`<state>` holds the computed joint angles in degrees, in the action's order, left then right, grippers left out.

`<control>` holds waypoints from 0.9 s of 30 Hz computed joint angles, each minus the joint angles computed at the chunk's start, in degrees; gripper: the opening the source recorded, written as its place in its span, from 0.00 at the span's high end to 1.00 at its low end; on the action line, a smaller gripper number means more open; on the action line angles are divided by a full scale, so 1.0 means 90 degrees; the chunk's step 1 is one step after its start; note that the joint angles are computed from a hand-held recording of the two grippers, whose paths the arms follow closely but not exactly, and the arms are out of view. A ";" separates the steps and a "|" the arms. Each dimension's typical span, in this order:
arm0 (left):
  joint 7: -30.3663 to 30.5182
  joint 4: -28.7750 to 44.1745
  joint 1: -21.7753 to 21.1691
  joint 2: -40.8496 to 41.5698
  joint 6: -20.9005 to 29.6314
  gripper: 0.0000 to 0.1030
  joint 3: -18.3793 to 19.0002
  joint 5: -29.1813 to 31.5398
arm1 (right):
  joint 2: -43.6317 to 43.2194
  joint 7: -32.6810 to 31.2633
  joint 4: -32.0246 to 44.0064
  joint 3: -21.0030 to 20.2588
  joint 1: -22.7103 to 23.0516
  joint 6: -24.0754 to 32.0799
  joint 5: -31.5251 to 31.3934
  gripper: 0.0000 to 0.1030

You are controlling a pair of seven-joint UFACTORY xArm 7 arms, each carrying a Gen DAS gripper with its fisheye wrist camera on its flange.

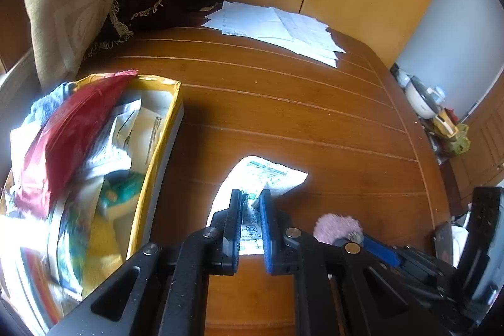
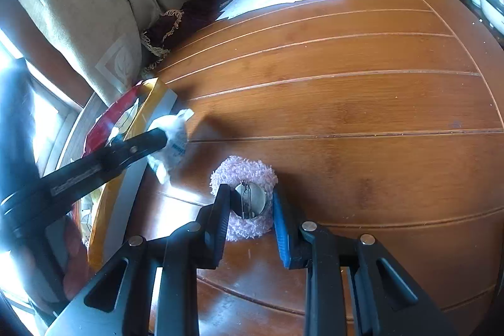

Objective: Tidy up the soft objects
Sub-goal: 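Grasp the white printed paper packet with the left tool while the right tool holds the pink ball, then carry the pink ball and white packet into the tray and open both tools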

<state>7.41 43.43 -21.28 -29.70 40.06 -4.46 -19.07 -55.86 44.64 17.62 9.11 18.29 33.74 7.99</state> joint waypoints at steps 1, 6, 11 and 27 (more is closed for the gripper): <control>0.0032 -0.0088 -0.0023 -0.0151 0.0045 0.91 0.0055 -0.0056 | 0.0009 0.0042 0.0022 0.0053 -0.0002 0.0016 -0.0007 0.75; 0.0325 -0.0552 -0.0151 -0.0952 0.0102 0.92 0.0307 -0.0368 | -0.0104 0.0207 0.0106 0.0224 0.0022 0.0151 -0.0086 0.75; 0.0413 -0.0796 -0.0152 -0.1539 0.0372 0.93 0.0511 -0.0520 | -0.0186 0.0369 0.0335 0.0442 0.0045 0.0410 -0.0251 0.75; 0.0712 -0.0916 0.0160 -0.3019 0.1412 0.94 0.1150 -0.0800 | -0.0167 0.0656 0.1001 0.0935 0.0251 0.0758 -0.0576 0.75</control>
